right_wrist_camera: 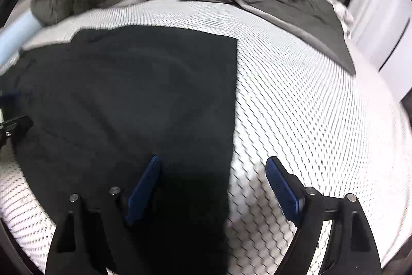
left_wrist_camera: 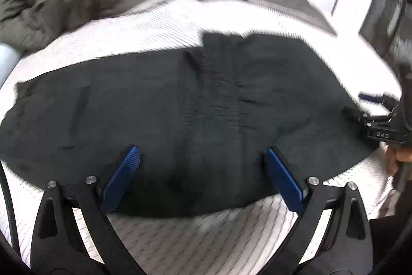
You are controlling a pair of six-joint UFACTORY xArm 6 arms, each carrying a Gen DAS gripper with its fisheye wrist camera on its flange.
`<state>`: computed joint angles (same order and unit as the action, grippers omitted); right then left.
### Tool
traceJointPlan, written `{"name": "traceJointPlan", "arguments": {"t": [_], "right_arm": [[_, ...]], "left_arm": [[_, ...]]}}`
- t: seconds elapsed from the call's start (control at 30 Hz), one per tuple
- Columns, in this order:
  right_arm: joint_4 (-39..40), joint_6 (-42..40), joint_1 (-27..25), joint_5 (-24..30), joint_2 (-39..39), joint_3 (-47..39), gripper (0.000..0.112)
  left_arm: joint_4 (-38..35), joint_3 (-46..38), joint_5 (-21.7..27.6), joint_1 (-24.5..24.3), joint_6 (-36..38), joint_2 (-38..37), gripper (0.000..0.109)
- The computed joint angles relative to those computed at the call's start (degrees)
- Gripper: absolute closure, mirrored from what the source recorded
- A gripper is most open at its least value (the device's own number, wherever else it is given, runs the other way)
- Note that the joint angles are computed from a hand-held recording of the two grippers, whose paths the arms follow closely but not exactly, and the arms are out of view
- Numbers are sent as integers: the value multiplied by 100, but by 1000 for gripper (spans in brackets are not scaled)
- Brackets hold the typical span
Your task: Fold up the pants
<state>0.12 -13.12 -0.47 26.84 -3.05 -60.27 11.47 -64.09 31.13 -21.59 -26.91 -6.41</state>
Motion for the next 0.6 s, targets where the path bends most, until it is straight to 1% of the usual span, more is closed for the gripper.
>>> {"name": "traceJointPlan", "arguments": {"t": [0.03,0.07,0.1,0.13,0.17,0.2,0.23,0.27,0.33,0.37,0.43,0.47,0.5,0.53,0.57,0.6], "right_arm": [[378,-194,-92,-2,-116,79,27],[567,-296,-144,-21,-216,148,27],[837,-477,-188,-74,-294,211,27],[1346,-801,-233,-102,-430,297,25],[1849,-1138,-268,-78,-515,331,22],[2245,-1371,-299,-55,-592,367,20],[2709,-1568,-324,-2,-740,441,18],[3080,-1775,-376,98,-766,406,17],[3659,-2053,-460,308,-756,310,17],[3700,-2028,-456,280,-751,322,17],[3397,-1737,-432,171,-666,290,17],[3306,-1672,-402,136,-660,306,17],[3184,-1572,-336,71,-621,307,17],[2846,-1344,-261,-67,-622,371,17],[2669,-1280,-244,-134,-568,350,17],[2638,-1381,-230,-199,-507,350,17]], "left_arm": [[44,243,-131,117,-105,-257,11],[145,471,-245,291,-324,-515,11],[166,703,-300,530,-592,-791,11],[141,865,-313,707,-793,-976,11],[259,1054,-195,965,-1233,-1228,10],[350,1134,-88,1104,-1433,-1349,10],[348,1124,-22,1275,-1515,-1369,10],[194,1266,-47,1496,-1535,-1499,10],[-167,1366,-35,1760,-1483,-1545,10],[-463,1365,55,1937,-1452,-1470,10],[-1132,1374,-88,2220,-1117,-1231,12],[-1389,1356,-148,2354,-1169,-1070,17],[-1406,1308,-289,2377,-1366,-922,22],[-1184,1302,-522,2458,-1713,-844,26],[-721,1234,-648,2512,-2179,-738,41],[-431,1149,-664,2538,-2425,-651,72]]}}
